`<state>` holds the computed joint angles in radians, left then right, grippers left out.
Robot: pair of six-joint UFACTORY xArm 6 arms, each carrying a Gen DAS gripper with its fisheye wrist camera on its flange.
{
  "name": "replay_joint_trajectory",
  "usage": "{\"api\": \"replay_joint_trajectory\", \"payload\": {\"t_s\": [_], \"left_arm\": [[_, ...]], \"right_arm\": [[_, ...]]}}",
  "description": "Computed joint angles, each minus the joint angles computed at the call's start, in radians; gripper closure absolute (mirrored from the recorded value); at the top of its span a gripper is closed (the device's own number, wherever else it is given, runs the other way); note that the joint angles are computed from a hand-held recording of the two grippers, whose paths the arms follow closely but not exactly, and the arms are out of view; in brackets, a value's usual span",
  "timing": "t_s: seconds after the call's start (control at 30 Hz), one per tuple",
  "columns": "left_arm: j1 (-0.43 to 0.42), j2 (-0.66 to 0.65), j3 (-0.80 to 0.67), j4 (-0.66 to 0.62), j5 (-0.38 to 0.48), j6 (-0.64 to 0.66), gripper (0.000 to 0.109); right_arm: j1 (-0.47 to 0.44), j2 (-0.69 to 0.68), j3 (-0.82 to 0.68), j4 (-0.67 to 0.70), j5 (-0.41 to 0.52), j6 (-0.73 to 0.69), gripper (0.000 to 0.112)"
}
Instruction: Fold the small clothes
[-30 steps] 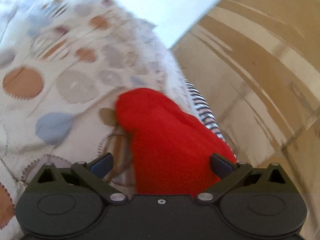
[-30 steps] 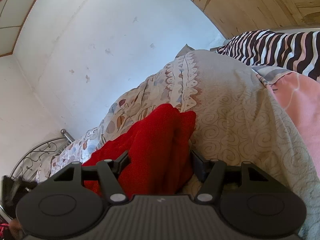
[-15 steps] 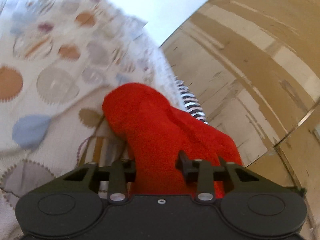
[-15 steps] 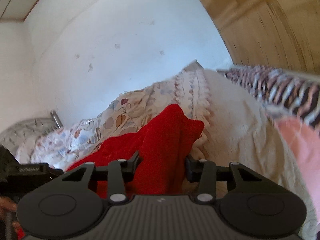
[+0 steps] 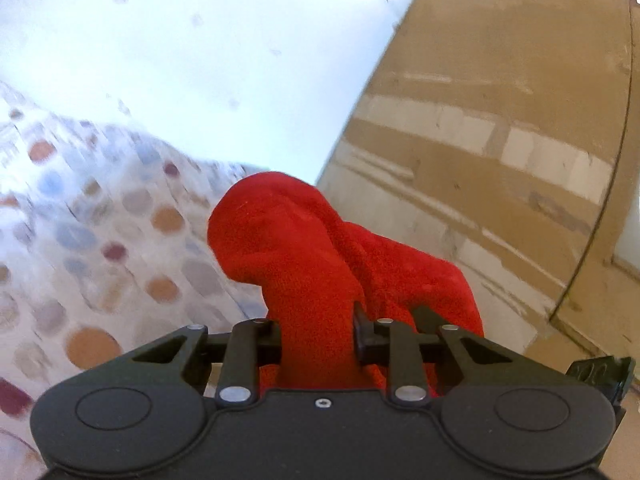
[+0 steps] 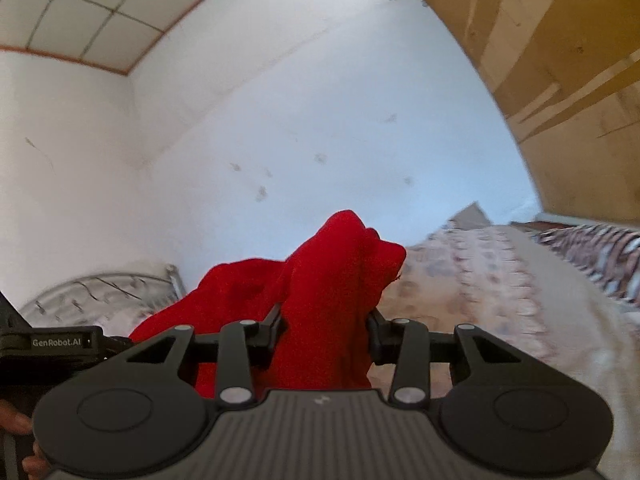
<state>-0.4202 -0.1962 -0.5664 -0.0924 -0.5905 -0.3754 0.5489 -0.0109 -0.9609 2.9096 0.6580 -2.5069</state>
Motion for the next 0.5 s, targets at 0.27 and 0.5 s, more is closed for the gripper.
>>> {"api": "replay_joint_trajectory", "payload": {"t_s": [0.27, 0.5], "left_arm": [[0.176, -0.071, 0.017, 0.000, 0.106, 0.000, 0.081], [0.407, 0.112, -0.032, 0.344, 0.142, -0.381, 0.079]], "right_arm": [[0.083, 0.315, -0.417, -0.182, -0.181, 0.202, 0.069], [0.144, 0.599, -0.756, -0.397, -0.490, 0.391, 0.068]]}}
